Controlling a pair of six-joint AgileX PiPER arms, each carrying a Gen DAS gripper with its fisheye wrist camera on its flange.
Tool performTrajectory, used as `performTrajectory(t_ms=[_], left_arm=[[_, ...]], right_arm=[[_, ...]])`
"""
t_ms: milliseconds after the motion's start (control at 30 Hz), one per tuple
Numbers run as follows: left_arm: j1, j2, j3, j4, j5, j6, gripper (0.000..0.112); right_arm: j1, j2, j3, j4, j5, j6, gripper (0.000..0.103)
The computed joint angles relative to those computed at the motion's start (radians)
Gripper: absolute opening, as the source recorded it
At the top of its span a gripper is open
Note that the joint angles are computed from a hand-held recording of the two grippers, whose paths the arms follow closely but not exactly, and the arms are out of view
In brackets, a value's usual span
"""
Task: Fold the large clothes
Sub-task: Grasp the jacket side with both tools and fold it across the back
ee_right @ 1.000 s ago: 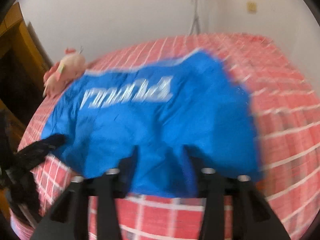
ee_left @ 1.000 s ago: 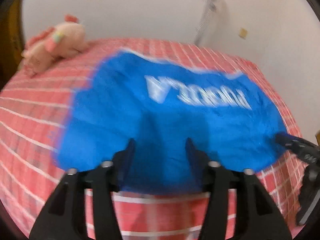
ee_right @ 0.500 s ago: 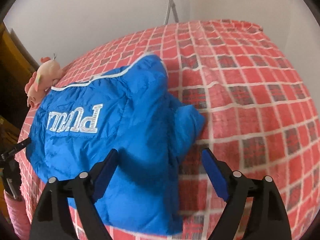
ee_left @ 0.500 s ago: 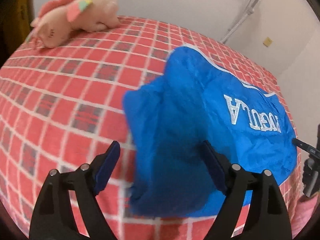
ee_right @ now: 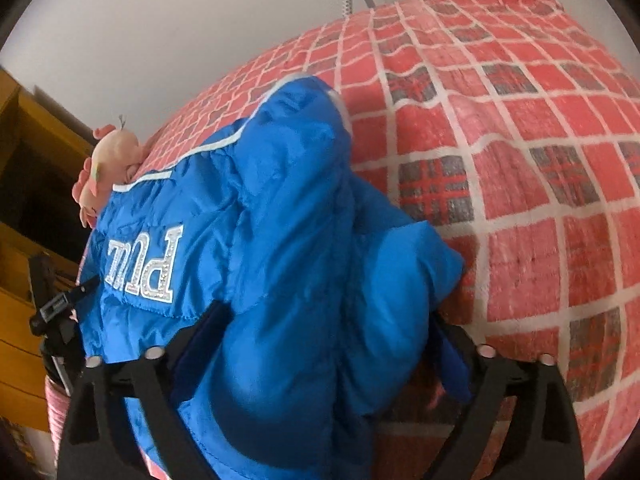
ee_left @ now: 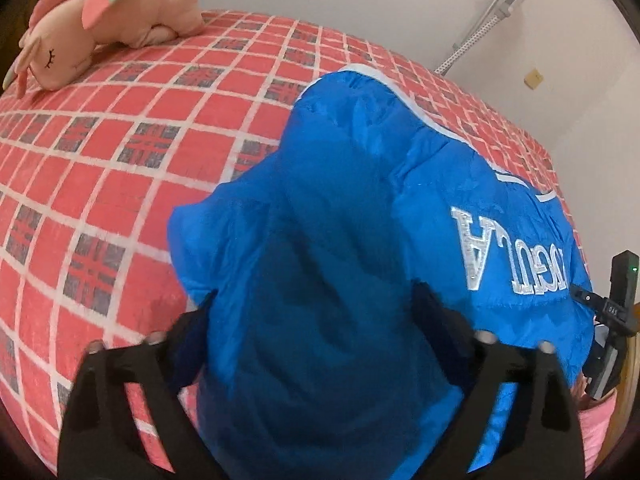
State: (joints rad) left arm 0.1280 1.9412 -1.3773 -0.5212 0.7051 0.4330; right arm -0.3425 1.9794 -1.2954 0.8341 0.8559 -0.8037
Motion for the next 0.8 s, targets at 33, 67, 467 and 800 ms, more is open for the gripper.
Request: performTrajectory(t_ms=[33,67,467,800], left_arm=[[-0.009,-0.017,0.019,0.007,-0.02,-0.004,0.07],[-0.018,-0.037,0.043,0.019,-0.046,-0.004,0.065],[-0.044,-0.356,0.234,-0.035,-0.1,0.091,0.013],[0.192,-0.718,0.375,-0.215,0.19,0.334,0.013]], right_arm=[[-0.006,-0.005,0.009,0.031,0.012,-0.026,0.061],[-0.01,-0.018,0.026,0.061,0.018,-0.044,0.048],[-0.039,-0.335,0.199,0.132,0.052,-0.106,0.018],[-0.173,-0.719,0.334,0.085,0.313,-0.042,0.018]])
